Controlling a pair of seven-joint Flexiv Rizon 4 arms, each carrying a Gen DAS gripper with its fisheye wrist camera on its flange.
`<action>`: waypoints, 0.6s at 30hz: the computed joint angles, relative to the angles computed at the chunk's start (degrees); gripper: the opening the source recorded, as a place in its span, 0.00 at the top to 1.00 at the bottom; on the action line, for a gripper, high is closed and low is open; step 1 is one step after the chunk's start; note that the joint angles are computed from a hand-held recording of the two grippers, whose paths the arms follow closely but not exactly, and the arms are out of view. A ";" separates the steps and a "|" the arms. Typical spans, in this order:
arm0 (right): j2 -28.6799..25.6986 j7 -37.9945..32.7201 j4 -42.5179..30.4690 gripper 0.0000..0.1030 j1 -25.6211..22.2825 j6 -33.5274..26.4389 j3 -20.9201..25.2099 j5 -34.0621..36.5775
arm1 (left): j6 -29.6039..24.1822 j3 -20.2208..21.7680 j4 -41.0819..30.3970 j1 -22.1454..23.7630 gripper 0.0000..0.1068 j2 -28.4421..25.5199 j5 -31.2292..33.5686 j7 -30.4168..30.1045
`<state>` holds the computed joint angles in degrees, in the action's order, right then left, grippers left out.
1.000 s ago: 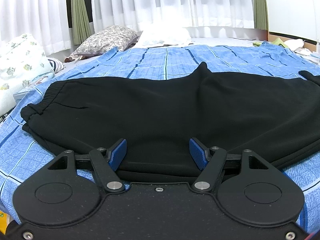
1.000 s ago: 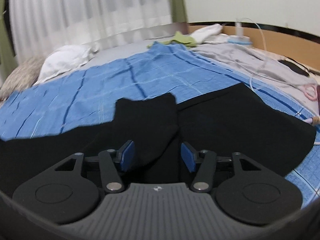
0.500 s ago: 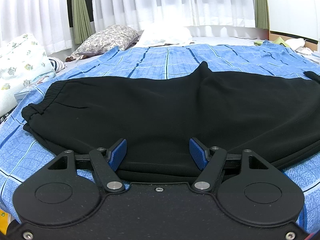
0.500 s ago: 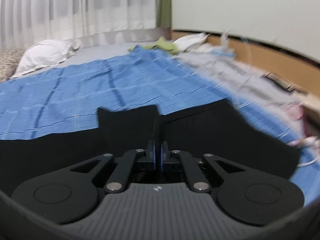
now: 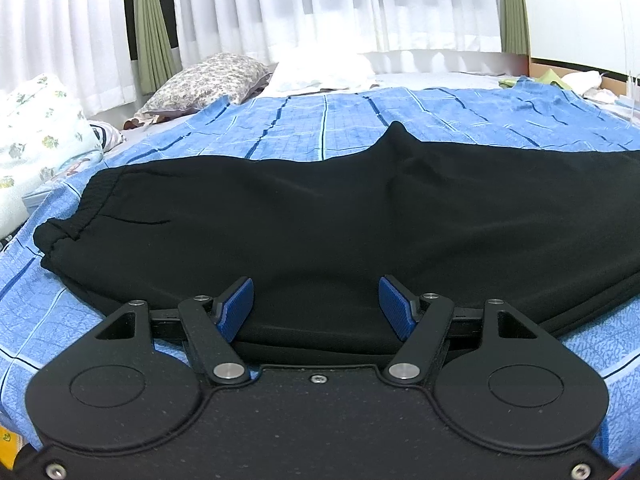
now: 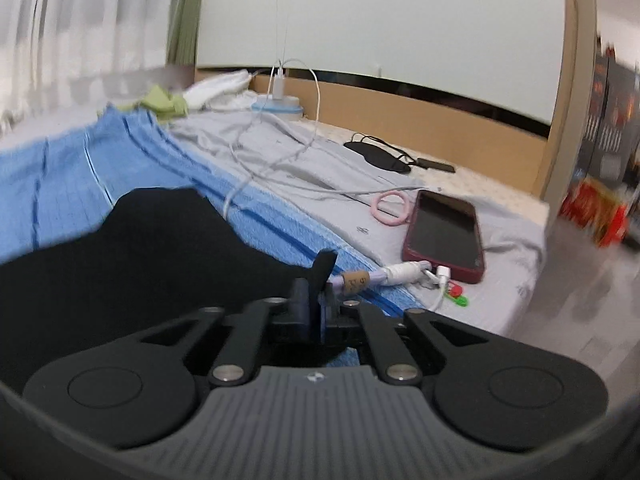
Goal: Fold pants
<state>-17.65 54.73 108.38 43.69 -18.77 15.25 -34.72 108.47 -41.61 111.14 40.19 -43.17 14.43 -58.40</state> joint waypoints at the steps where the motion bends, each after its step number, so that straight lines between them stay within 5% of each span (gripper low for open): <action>1: 0.16 -0.30 0.23 0.67 -0.21 0.71 0.13 0.25 | -0.21 -0.28 0.05 0.15 0.36 -0.04 0.06 0.00; 3: 0.49 -0.35 0.41 0.59 -0.17 1.51 0.35 0.23 | -0.59 -0.81 0.10 0.67 0.36 -0.16 0.38 0.48; 5: 0.68 -0.94 -0.29 0.31 -0.08 0.75 0.37 1.13 | -1.32 -1.63 0.08 1.42 0.35 -0.35 0.25 0.93; 12: 3.10 6.87 0.87 0.25 1.40 -0.20 1.58 1.06 | -5.46 -5.02 1.10 4.10 0.37 1.20 -2.80 2.17; 18: 0.58 2.47 -1.42 0.21 2.10 2.06 0.72 -7.41 | -5.95 -11.12 3.65 8.51 0.37 1.86 -5.06 5.73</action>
